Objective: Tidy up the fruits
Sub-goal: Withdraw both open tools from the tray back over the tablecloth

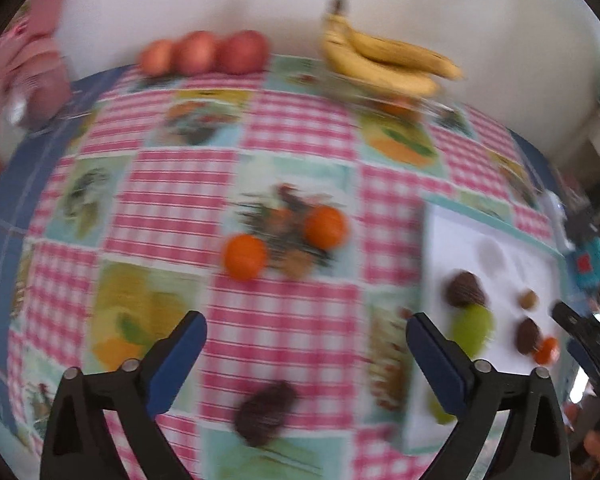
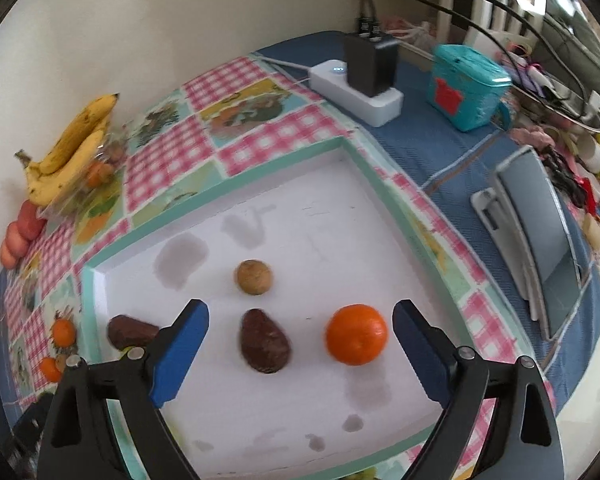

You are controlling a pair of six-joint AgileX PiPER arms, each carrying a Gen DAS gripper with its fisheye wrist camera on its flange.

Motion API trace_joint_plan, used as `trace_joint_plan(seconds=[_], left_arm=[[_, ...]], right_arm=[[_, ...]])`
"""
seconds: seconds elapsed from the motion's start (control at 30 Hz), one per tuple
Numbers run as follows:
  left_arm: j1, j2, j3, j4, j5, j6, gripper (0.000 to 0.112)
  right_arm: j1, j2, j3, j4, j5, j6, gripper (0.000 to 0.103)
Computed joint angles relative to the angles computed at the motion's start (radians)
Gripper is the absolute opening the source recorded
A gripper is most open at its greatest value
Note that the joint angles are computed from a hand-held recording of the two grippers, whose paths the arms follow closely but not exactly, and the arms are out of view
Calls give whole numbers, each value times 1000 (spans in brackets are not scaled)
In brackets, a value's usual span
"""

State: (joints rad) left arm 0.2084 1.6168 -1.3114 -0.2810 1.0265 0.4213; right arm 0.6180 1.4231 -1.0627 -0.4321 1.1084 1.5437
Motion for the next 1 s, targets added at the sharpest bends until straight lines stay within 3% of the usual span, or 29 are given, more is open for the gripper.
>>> trace_joint_plan(seconds=[0.4,0.63,0.87,1.0], left_arm=[[169,78,-105,56,-64,-93,103],[221,97,-133,57,-88,-93,103],[254,116,-155,30,-98,-87,103],[269,139,-177,-57,-77,-63,103]], right_arm=[[107,164,-201,-1,-49,-91,94],[173,312,-395,4,-15,-152,94],[225,421,-557,-15,-22,-186,94],[239,478,-642,-35,-10,-225,94]])
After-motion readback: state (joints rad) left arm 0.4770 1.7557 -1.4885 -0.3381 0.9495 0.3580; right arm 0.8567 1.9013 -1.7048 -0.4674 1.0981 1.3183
